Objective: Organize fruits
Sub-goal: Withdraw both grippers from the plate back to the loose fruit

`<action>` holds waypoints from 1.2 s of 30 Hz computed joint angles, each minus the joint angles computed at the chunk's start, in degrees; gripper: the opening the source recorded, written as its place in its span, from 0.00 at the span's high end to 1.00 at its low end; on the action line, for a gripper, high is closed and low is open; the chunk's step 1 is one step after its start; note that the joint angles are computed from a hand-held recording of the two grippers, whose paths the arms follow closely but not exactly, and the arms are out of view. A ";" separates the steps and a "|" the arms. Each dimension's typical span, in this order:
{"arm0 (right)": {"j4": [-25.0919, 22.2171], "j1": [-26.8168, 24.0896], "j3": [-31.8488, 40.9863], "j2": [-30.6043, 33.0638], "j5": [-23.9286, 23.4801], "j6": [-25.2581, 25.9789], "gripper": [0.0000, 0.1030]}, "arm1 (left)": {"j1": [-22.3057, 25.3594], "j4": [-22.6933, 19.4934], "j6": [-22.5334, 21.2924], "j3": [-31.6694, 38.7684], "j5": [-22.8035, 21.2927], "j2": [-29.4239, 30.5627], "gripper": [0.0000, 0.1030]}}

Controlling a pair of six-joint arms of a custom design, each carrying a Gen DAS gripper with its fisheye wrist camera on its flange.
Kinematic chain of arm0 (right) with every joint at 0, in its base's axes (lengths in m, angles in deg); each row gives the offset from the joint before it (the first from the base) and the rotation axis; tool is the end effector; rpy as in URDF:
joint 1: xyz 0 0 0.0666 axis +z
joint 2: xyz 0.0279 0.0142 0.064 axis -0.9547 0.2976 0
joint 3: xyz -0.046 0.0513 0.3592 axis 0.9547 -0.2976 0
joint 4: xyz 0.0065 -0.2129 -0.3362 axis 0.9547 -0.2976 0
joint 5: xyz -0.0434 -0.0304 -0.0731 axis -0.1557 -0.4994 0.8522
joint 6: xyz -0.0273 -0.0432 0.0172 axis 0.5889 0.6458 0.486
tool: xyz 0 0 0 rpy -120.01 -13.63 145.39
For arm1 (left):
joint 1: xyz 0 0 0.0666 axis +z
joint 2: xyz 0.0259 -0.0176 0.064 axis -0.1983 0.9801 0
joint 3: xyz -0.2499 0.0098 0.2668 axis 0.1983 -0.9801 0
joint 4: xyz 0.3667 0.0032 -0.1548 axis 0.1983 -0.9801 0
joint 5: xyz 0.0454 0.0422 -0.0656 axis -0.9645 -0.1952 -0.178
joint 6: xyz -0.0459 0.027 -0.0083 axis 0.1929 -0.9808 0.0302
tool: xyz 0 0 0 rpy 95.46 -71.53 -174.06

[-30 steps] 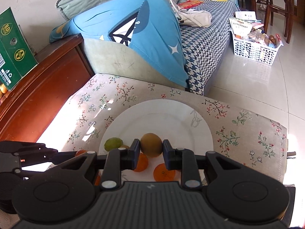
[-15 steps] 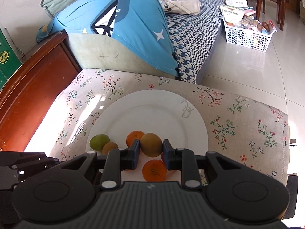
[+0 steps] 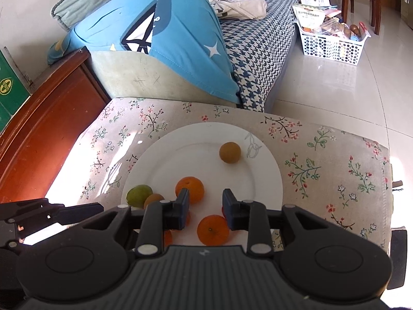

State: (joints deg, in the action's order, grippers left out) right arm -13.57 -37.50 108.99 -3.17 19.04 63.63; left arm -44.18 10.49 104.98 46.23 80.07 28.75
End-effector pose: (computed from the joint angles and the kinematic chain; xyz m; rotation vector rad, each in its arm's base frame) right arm 0.4039 0.2863 0.3477 -0.2761 2.4922 0.5001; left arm 0.3344 -0.2095 0.3560 0.1467 2.4735 -0.2455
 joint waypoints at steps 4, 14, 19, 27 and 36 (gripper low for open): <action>-0.32 0.44 -0.05 -0.13 -0.25 0.13 0.67 | 0.85 -1.37 1.00 0.20 -1.30 -0.85 0.35; -0.53 2.14 -0.68 -1.04 -1.71 1.65 0.67 | 2.96 -5.58 2.58 0.33 -3.96 -3.17 0.28; -0.73 3.48 -0.93 -1.17 -3.21 3.32 0.67 | 3.74 -7.28 2.90 0.13 -5.22 -4.67 0.21; -1.40 5.96 -0.62 -0.44 -6.17 7.03 0.67 | 4.24 -9.51 1.65 -1.96 -5.50 -6.60 0.20; -3.72 8.45 -1.53 0.18 -5.32 7.56 0.67 | 5.37 -11.55 0.97 -3.72 -5.77 -8.62 0.20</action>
